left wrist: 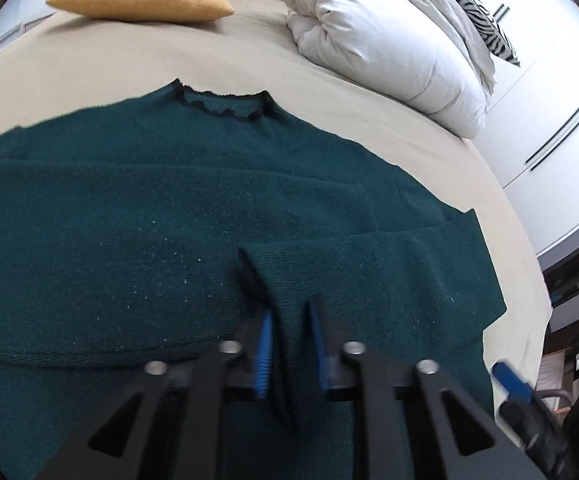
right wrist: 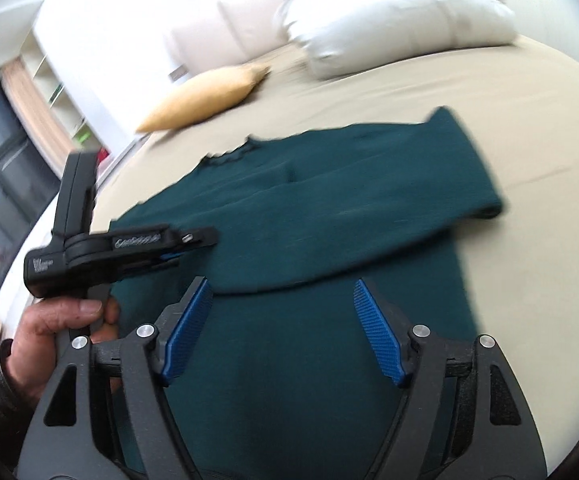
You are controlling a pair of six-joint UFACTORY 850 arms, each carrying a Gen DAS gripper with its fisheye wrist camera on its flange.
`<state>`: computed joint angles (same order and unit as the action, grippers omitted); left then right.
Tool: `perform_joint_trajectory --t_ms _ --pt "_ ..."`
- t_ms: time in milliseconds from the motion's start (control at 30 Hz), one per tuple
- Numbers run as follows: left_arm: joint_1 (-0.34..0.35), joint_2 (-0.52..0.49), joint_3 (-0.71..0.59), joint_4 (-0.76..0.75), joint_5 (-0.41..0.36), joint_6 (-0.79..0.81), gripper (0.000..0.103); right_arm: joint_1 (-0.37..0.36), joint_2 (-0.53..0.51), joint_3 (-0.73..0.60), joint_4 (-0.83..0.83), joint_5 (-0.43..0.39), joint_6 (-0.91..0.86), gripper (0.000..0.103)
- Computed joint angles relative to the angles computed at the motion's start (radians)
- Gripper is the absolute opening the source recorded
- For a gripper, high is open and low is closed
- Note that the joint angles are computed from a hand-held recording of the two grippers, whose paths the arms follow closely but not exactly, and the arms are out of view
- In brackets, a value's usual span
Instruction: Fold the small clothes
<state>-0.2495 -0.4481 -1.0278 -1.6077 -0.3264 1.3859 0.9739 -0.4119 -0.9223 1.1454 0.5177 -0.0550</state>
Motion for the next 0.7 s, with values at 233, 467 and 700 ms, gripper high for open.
perform_joint_trajectory --t_ms 233,467,700 --pt "0.020 0.083 0.028 -0.094 -0.001 0.146 0.008 -0.112 0.098 0.111 0.019 0.044 0.027 0.072" --pt "0.093 0.119 0.029 -0.324 0.004 0.453 0.008 -0.281 0.095 0.099 -0.056 -0.054 0.047 0.071" --pt "0.161 -0.006 -0.033 -0.222 0.027 0.334 0.008 -0.391 -0.038 -0.013 -0.335 -0.196 0.285 0.057"
